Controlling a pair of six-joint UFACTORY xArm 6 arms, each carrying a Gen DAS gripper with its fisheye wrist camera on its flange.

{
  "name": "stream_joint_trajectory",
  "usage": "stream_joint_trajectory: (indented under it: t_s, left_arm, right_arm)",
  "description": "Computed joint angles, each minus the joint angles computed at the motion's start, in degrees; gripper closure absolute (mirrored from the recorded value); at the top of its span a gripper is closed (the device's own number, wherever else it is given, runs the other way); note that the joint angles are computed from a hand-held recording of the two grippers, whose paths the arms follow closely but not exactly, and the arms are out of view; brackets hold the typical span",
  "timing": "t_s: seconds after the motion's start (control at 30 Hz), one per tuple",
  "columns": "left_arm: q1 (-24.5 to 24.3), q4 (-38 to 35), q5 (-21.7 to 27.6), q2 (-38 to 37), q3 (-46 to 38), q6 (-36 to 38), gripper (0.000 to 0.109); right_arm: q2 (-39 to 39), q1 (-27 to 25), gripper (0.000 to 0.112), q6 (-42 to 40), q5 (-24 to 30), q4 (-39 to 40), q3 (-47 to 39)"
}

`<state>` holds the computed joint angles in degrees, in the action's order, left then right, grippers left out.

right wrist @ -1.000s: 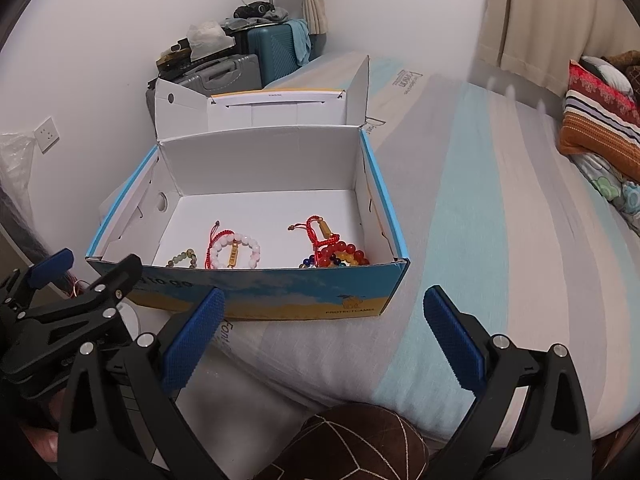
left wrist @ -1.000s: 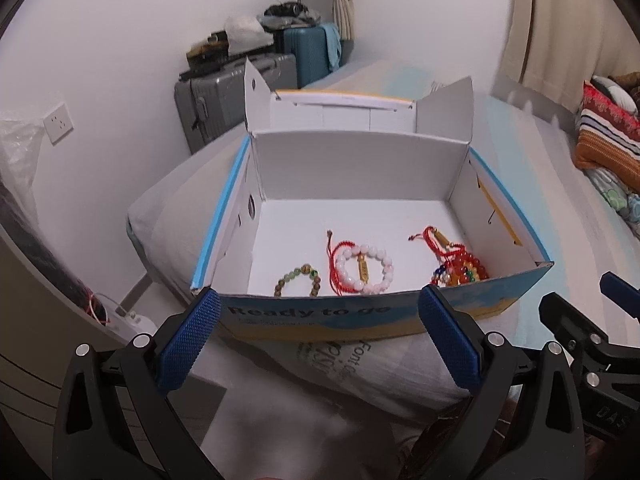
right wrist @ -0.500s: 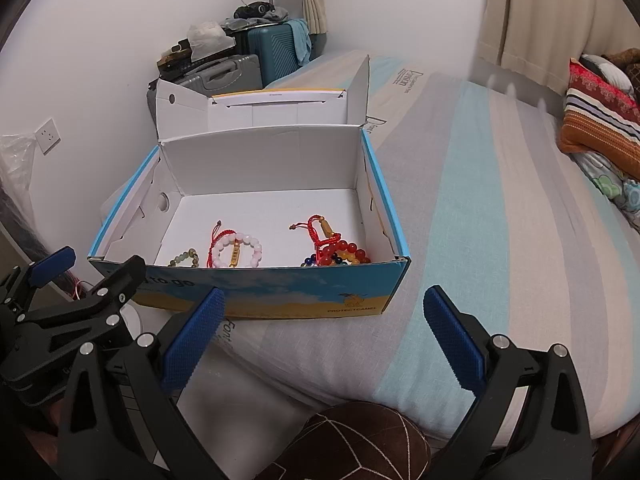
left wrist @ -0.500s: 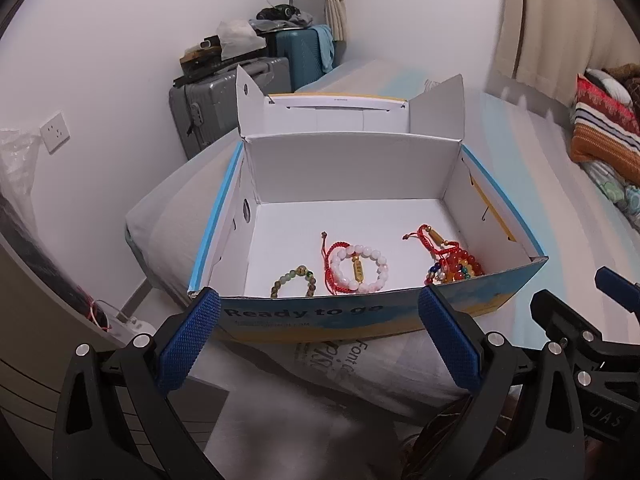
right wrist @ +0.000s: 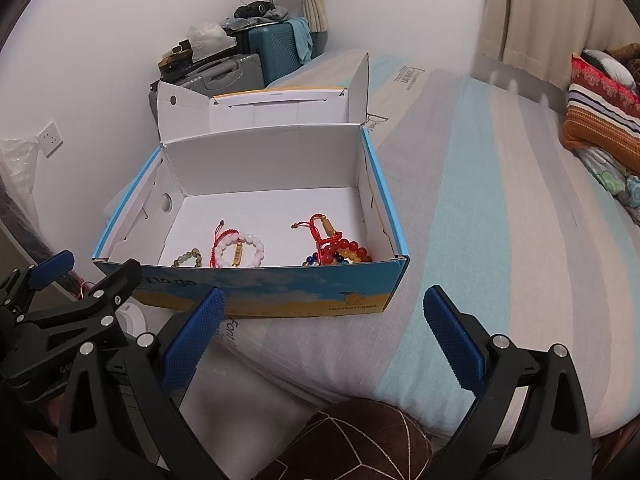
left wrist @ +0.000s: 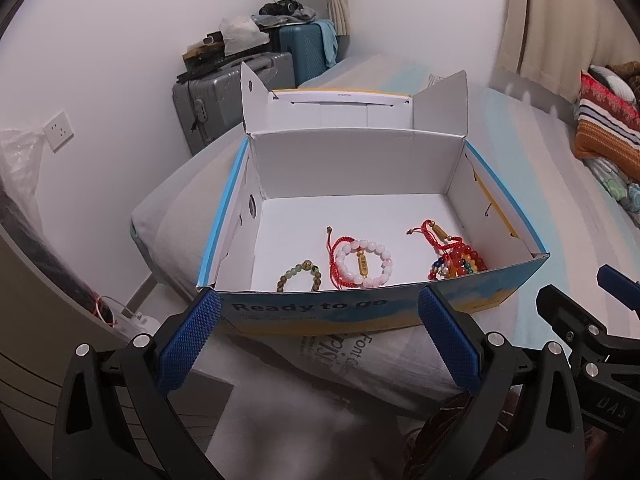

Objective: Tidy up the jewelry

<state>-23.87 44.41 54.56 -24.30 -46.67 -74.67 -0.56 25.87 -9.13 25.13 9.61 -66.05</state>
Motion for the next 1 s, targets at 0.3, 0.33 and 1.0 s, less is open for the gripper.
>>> stream_joint_trajectory:
  t_s: [0.3, 0.33, 1.0]
  left_arm:
    - [-0.4, -0.8, 0.7, 0.1, -0.6, 0.8, 0.011]
    - [-0.3, -0.9, 0.5, 0.0, -0.5, 0.9, 0.011]
    - [-0.8, -0.8, 1.7, -0.3, -1.3, 1.7, 0.011]
  right_arm:
    - [0.4, -0.4, 0.017, -1.6, 1.5, 0.9, -1.0]
    - [0.4, -0.4, 0.017, -1.5, 1.8, 0.8, -1.1]
    - [0.7, -0.3, 0.017, -2.0, 2.4, 1.0, -1.6]
